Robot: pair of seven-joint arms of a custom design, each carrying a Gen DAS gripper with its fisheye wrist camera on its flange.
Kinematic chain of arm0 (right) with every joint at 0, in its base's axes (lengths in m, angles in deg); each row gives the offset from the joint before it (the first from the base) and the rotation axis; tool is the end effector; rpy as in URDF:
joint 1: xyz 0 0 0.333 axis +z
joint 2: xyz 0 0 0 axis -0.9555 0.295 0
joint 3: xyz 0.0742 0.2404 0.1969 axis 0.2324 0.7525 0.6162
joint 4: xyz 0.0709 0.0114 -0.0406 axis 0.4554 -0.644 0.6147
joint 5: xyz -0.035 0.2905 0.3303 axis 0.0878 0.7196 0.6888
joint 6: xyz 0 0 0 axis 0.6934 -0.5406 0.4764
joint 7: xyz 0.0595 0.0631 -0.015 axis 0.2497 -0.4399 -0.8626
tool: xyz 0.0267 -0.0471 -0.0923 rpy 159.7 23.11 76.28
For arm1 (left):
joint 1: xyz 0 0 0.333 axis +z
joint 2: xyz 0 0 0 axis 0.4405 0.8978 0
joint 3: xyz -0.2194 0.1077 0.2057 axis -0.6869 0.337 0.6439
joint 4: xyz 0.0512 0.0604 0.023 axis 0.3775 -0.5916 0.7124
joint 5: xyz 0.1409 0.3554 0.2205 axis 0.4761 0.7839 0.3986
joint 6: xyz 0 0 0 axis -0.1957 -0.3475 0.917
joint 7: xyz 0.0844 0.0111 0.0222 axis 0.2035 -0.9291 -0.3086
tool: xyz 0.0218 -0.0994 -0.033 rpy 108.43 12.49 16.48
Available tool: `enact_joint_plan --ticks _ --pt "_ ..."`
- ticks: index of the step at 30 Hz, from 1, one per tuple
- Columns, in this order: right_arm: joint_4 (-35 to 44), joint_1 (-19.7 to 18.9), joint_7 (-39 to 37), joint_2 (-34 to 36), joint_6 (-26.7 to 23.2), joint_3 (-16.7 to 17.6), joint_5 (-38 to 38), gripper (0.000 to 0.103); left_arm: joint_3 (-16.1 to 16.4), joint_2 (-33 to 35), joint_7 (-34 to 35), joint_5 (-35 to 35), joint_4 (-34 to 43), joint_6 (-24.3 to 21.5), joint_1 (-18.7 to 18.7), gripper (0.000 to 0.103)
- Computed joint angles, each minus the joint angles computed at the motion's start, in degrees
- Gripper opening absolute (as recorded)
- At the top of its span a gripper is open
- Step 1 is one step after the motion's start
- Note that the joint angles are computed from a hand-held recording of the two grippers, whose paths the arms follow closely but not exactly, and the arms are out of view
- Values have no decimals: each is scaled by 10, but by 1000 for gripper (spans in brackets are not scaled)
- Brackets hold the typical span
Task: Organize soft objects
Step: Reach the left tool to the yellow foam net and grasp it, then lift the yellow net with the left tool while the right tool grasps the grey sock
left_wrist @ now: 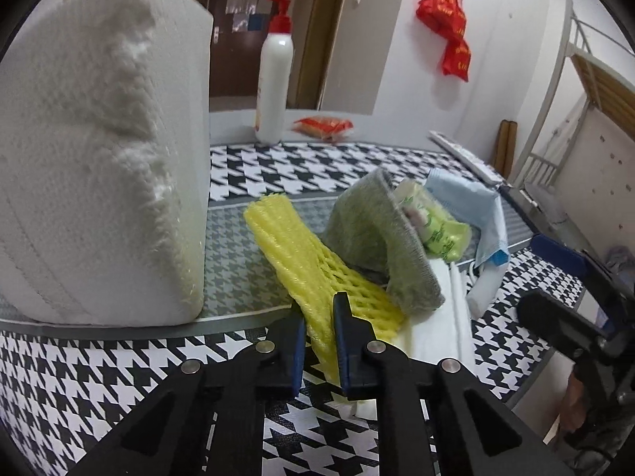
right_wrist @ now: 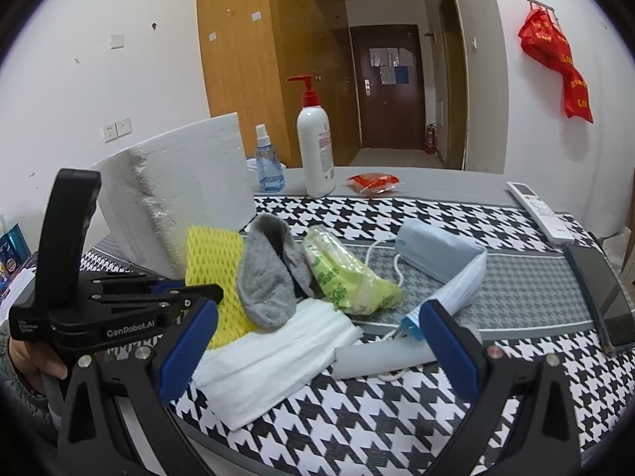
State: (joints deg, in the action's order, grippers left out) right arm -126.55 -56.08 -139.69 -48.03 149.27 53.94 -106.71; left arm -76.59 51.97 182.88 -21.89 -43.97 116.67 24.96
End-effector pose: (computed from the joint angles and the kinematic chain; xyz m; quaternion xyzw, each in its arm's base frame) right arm 0.5527 0.2805 0.4363 -0.6571 0.5705 -0.2724 0.4105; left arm 0.6148 -0.0628 0.4103 -0.5065 0.7643 -0.3743 0.1381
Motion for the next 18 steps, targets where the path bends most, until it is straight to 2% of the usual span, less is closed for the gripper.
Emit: enact_joint_plan --ticks 5,10,18 --pt "6 6 -56 8 -5 2 51 103 4 -23 61 -59 -15 13 0 12" --pt "15 17 -119 20 -6 -2 108 103 17 -45 117 -104 -28 0 -2 10" --pt "31 38 -285 41 -22 -1 256 103 41 -83 180 -145 -62 -20 -2 10"
